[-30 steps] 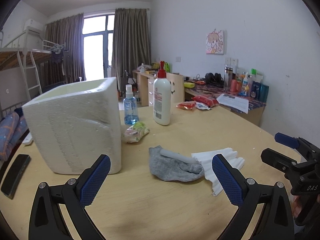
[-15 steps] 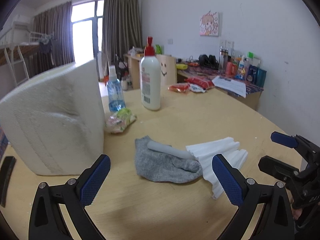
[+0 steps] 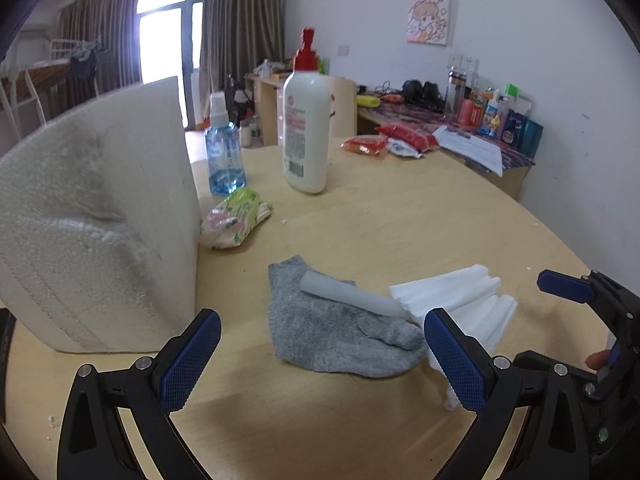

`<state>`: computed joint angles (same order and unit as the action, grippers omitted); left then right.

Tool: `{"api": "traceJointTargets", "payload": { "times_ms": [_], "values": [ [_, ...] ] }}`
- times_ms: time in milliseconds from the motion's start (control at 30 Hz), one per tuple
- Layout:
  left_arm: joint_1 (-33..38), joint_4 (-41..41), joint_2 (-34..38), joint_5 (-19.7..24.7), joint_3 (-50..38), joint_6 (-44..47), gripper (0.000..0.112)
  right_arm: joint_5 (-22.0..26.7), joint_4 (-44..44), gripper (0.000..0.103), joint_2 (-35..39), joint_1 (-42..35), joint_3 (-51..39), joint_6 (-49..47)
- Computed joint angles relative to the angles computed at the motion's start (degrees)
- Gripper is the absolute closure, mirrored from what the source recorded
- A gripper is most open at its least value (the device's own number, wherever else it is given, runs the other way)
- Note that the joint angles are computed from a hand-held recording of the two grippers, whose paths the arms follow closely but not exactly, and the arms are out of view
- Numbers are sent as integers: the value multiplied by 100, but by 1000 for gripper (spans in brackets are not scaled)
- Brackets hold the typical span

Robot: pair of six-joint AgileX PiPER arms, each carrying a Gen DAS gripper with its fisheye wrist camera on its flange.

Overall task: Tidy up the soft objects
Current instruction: 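Close the left tool on the grey sock while the right tool approaches the white tissue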

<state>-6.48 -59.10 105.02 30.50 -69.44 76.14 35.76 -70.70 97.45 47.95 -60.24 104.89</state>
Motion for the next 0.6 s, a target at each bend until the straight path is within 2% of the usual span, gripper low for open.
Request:
{"api": "traceJointTargets", "payload": {
  "times_ms": [133, 267, 367, 467, 600],
  "values": [
    [-46, 147, 157, 128, -131, -92, 10, 81, 297, 0, 110, -96, -184, -349],
    [-142, 452, 290, 93, -261, -347, 11, -135, 489, 1, 169, -218, -264, -649],
    [-145, 279, 304, 69, -246, -149, 11, -207, 606, 0, 210, -262, -301, -836],
    [-219, 440, 368, -2, -304, -214, 18, -255, 597, 0, 193, -300, -257, -786],
    [-209, 846, 546, 302, -573, -621, 27, -253, 624, 0, 204, -309, -273, -768]
  ]
}}
